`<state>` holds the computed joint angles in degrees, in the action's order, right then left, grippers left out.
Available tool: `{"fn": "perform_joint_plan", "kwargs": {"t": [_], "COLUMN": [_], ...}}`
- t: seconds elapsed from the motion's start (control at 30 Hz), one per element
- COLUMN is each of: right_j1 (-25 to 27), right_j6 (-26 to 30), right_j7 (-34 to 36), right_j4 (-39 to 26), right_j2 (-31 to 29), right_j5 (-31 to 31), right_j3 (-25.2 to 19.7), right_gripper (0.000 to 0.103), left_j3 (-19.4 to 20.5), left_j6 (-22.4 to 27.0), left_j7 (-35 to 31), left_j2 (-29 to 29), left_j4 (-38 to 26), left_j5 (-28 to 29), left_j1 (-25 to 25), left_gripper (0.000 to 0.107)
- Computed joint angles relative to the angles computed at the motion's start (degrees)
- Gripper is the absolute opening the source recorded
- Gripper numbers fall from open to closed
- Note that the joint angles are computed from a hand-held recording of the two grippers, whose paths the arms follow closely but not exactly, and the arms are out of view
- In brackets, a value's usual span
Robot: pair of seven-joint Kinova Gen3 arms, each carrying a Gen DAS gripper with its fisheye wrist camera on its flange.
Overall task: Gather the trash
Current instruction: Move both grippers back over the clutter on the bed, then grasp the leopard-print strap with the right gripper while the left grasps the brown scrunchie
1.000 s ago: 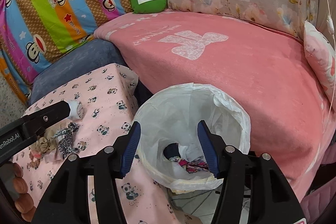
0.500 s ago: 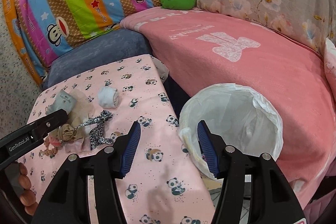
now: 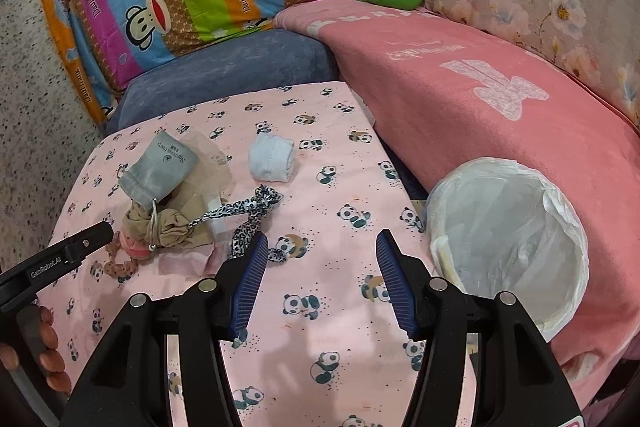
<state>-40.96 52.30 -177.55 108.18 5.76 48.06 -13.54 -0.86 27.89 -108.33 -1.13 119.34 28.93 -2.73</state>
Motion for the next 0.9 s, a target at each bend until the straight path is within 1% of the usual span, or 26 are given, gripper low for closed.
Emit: {"fn": "perform_joint_plan", "kwargs": {"t": [0.2, 0.3, 0.4, 0.53, 0.6, 0.67, 0.73, 0.77, 0.8, 0.83, 0.9], "right_j1": [-0.82, -1.34, -1.22, -1.72, -1.73, -1.84, -1.70, -1.51, -1.45, -1.50, -1.23], "right_j6": [-1.51, -2.54, -4.08, -5.24, -5.93, -6.61, -7.54, -8.08, -8.63, -8.97, -9.47], "right_j7": [1.71, 2.20, 3.94, 5.55, 6.75, 7.71, 9.00, 9.81, 10.40, 10.92, 12.69], "right_j4": [-3.08, -4.26, -5.75, -7.53, -8.42, -9.05, -9.67, -9.93, -10.13, -10.40, -10.98], "right_j2": [4.04, 5.92, 7.85, 10.28, 11.47, 12.47, 13.55, 14.03, 14.52, 15.07, 16.05], "right_j5": [-0.84, -1.19, -2.80, -4.21, -5.19, -6.01, -7.25, -8.04, -8.68, -9.21, -10.89], "right_j3": [1.13, 2.37, 3.66, 5.51, 6.27, 7.06, 7.65, 7.91, 8.24, 8.61, 9.03], "right_gripper": [0.055, 0.055, 0.055, 0.054, 0.051, 0.050, 0.043, 0.040, 0.038, 0.036, 0.027], "left_j3": [-1.58, -1.46, -0.87, 0.03, 0.50, 1.01, 1.61, 1.88, 2.20, 2.27, 2.54], "left_j6": [-0.05, 0.13, 0.01, -0.16, 0.34, 0.66, 0.89, 0.95, 0.73, 0.53, -0.04], "left_j7": [-2.56, -3.11, -4.29, -5.17, -6.30, -7.30, -8.40, -8.98, -9.76, -9.77, -9.91], "left_j2": [2.58, 4.28, 6.03, 8.60, 10.01, 11.01, 11.65, 11.87, 12.04, 12.21, 12.27], "left_j4": [0.18, -0.04, -0.26, -0.73, -1.05, -1.31, -1.40, -1.40, -1.25, -1.26, -1.15], "left_j5": [1.63, 2.06, 2.54, 2.49, 3.06, 3.71, 4.37, 4.76, 5.20, 4.99, 4.96], "left_j1": [-3.17, -4.88, -6.41, -8.37, -9.78, -10.99, -11.94, -12.33, -12.64, -12.57, -12.59], "left_gripper": [0.072, 0.072, 0.070, 0.066, 0.059, 0.055, 0.050, 0.046, 0.039, 0.037, 0.030]}}
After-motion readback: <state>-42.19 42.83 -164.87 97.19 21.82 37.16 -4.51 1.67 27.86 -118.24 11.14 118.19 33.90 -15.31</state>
